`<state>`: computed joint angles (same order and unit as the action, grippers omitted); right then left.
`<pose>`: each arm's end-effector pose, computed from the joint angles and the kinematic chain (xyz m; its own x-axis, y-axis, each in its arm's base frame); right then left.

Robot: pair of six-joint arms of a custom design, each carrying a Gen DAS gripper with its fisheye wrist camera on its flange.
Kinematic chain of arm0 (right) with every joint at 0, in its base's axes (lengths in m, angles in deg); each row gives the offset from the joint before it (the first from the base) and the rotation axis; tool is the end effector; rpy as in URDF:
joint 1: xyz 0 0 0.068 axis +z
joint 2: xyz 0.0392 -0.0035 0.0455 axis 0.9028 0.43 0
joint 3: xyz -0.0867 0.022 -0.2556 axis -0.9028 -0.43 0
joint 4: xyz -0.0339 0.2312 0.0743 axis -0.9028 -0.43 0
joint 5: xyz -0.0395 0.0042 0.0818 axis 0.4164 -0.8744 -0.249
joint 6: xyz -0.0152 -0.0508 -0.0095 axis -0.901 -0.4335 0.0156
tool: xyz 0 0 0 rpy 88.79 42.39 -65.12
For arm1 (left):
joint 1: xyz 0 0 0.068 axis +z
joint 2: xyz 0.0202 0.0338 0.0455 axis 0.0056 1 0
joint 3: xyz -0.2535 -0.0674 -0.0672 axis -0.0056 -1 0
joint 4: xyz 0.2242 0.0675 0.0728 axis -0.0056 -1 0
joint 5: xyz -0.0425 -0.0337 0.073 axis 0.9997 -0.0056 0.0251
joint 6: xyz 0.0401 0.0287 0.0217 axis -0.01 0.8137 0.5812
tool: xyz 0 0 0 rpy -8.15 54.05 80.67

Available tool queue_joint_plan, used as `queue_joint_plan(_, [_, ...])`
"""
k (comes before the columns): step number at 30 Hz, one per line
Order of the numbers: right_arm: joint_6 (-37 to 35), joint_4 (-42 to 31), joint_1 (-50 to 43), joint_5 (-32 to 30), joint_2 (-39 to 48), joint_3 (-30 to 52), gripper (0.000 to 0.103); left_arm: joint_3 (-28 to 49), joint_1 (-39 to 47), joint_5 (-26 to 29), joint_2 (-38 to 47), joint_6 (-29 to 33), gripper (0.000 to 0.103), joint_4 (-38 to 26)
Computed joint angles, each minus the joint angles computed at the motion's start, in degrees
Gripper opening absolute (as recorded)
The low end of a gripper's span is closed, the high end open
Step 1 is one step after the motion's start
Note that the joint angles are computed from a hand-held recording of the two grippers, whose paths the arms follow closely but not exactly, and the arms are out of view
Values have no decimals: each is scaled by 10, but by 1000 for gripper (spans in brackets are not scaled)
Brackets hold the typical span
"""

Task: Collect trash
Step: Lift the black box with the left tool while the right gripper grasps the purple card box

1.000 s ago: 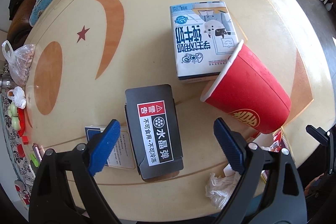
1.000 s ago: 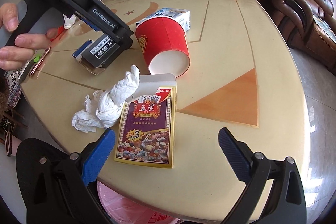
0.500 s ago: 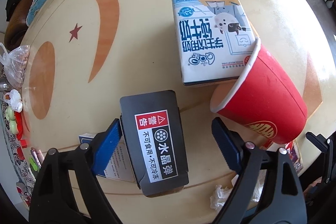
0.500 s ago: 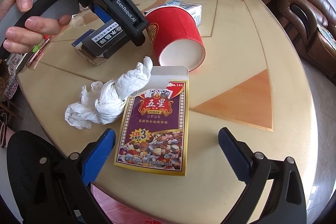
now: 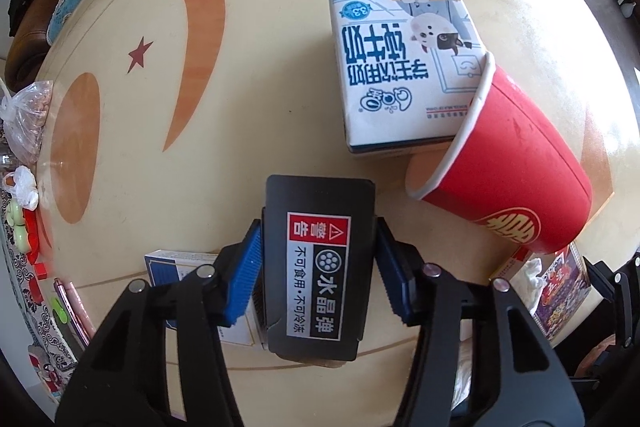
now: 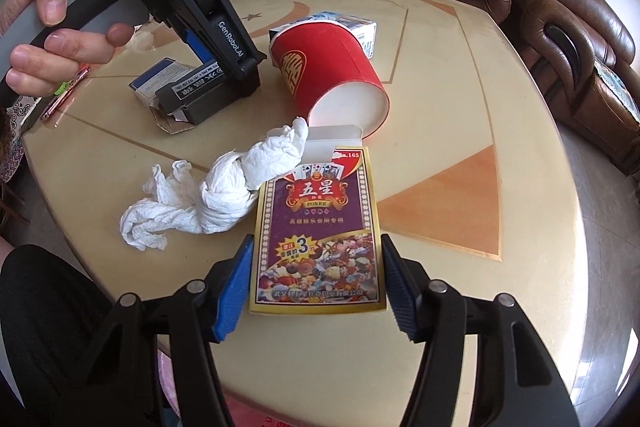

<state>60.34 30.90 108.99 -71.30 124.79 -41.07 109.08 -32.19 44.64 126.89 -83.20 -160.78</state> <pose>0.1021 0.0850 0.1959 -0.8164 -0.0870 -0.5709 -0.1409 0.9887 0.0507 0.3059 -0.1879 0.2482 -0.8168 0.5755 -0.0415 0.5615 0.8093 0.1723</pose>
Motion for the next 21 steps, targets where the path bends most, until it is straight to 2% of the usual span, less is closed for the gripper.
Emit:
queue_joint_plan(11, [35, -109, 29, 87, -52, 44, 59, 3, 11, 16, -48, -31, 53, -19])
queue_joint_plan(15, [33, -139, 13, 102, -74, 60, 59, -10, 12, 17, -74, -32, 53, -20])
queue_joint_plan(16, [38, -148, 20, 116, -73, 64, 59, -10, 12, 17, -77, -35, 53, -22])
queue_joint_plan(19, [97, -203, 107, 210, -39, 86, 59, -7, 19, 27, -73, -32, 53, -18])
queue_joint_plan(21, [129, -234, 146, 238, -27, 100, 59, -14, 17, 28, -86, -32, 53, -20])
